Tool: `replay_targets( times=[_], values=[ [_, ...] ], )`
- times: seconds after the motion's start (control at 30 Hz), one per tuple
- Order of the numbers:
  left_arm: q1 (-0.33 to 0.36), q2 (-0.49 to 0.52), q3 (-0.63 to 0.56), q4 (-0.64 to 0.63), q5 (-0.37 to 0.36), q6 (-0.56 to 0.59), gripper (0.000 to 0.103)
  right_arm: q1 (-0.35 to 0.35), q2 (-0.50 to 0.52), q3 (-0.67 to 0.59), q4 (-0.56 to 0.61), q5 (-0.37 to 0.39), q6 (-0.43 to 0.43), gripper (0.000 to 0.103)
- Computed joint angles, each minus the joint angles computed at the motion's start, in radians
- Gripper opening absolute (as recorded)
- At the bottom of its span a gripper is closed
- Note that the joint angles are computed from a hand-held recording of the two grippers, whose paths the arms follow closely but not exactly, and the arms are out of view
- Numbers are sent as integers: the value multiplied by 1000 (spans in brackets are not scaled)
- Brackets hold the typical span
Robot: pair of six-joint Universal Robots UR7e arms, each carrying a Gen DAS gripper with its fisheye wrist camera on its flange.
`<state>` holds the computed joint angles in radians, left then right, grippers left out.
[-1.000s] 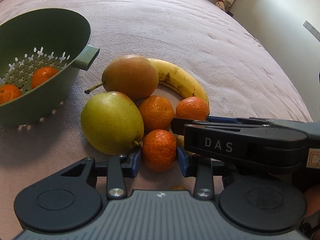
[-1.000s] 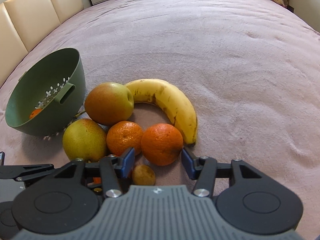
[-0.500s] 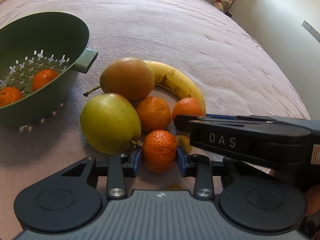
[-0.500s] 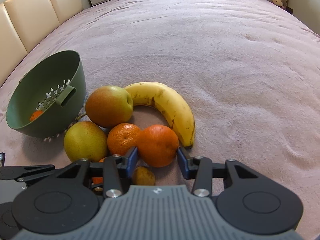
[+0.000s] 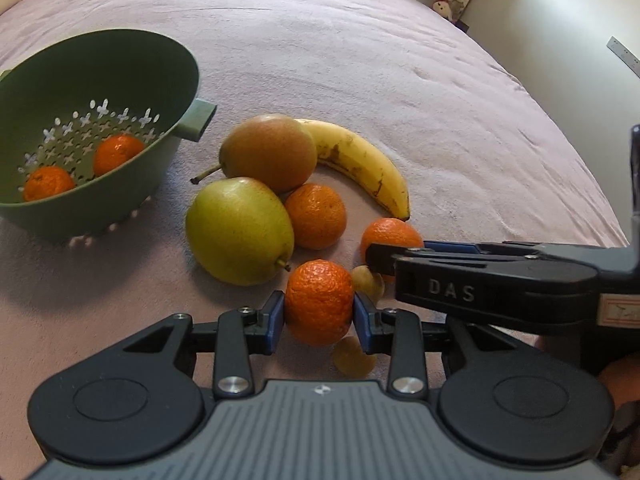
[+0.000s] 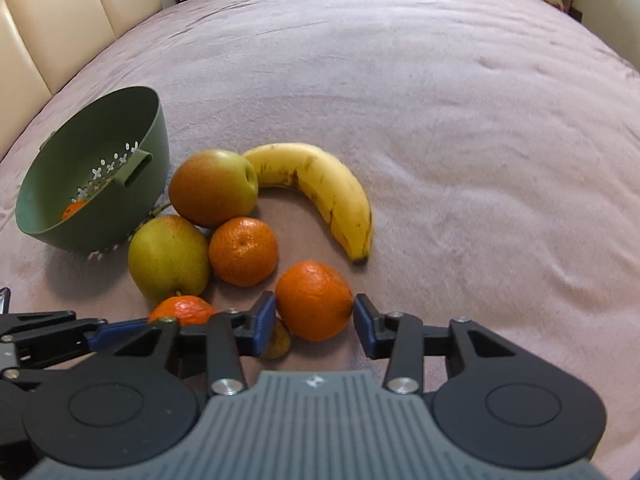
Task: Organize fruits
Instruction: 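Grasp a tangerine with the left tool while the right tool grasps another tangerine, then carry both tangerines into the green colander and open both tools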
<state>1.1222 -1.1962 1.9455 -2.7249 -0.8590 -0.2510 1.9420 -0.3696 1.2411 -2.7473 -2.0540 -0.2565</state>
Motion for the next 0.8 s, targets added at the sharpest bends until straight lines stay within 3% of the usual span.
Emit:
replay_targets(
  times=[0.37, 0.6, 0.8],
  values=[
    [-16, -34, 5, 30, 24, -22, 40, -16, 13, -20, 22, 40, 74, 45],
    [-55, -73, 20, 9, 51, 4, 40, 13, -6, 9, -33, 23, 14, 44],
    [-83, -107, 17, 23, 107, -3, 40, 41, -27, 50, -101, 15, -86, 44]
  ],
)
